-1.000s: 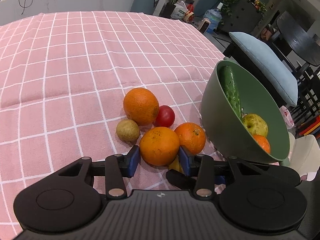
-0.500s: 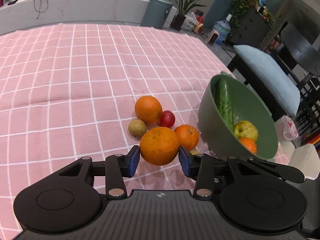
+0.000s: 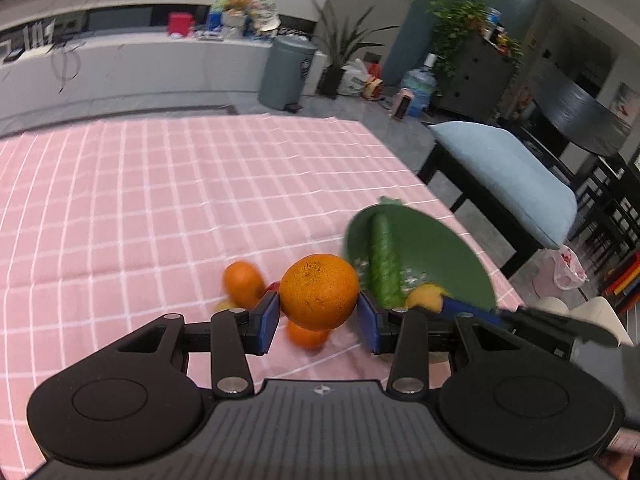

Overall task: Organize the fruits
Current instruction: 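Carry the orange with the left tool while the right tool carries the kiwi over the colander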

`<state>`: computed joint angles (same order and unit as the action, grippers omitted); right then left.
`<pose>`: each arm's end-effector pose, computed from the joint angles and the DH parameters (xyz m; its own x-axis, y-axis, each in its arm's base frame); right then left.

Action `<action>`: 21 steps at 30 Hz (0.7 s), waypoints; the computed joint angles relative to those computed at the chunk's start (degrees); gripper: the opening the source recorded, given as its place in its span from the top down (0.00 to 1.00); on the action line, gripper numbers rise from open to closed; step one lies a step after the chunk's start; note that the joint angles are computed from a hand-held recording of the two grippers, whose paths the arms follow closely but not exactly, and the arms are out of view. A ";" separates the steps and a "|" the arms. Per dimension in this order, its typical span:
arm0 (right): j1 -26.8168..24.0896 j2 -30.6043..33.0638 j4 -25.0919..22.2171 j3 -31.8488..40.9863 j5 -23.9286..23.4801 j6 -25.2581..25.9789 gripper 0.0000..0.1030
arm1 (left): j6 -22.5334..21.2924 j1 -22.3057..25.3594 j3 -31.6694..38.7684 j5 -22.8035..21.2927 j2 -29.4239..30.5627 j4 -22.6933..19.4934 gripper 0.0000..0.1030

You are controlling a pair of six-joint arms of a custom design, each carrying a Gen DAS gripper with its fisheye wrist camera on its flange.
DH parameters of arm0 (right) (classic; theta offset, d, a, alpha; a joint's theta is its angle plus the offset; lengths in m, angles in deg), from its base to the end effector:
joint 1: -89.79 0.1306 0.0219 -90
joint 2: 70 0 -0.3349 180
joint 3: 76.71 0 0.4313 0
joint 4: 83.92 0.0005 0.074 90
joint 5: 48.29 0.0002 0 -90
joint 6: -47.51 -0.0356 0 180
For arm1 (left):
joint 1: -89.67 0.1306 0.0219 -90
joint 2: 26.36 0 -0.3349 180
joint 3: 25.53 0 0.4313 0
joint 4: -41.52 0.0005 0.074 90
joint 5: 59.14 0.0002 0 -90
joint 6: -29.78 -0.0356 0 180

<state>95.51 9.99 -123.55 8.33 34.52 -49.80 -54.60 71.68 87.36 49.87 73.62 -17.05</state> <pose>0.4804 0.0521 0.4362 -0.5858 0.0682 -0.8076 -0.1279 0.9762 0.1752 0.5436 -0.1892 0.4797 -0.7268 0.1387 -0.6727 0.4395 0.8466 -0.3003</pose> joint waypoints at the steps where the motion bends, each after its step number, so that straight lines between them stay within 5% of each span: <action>1: -0.88 -0.13 -0.15 0.28 -0.23 0.14 0.82 | -0.34 -0.59 1.01 0.00 0.68 -0.15 0.54; 12: -8.73 5.39 -5.40 7.76 -2.51 8.10 0.82 | -6.97 -6.25 13.74 -3.23 11.13 -6.23 0.54; 21: -10.46 13.88 -11.30 14.47 -2.99 15.35 0.82 | -13.76 -9.58 21.49 -10.74 18.00 -13.28 0.54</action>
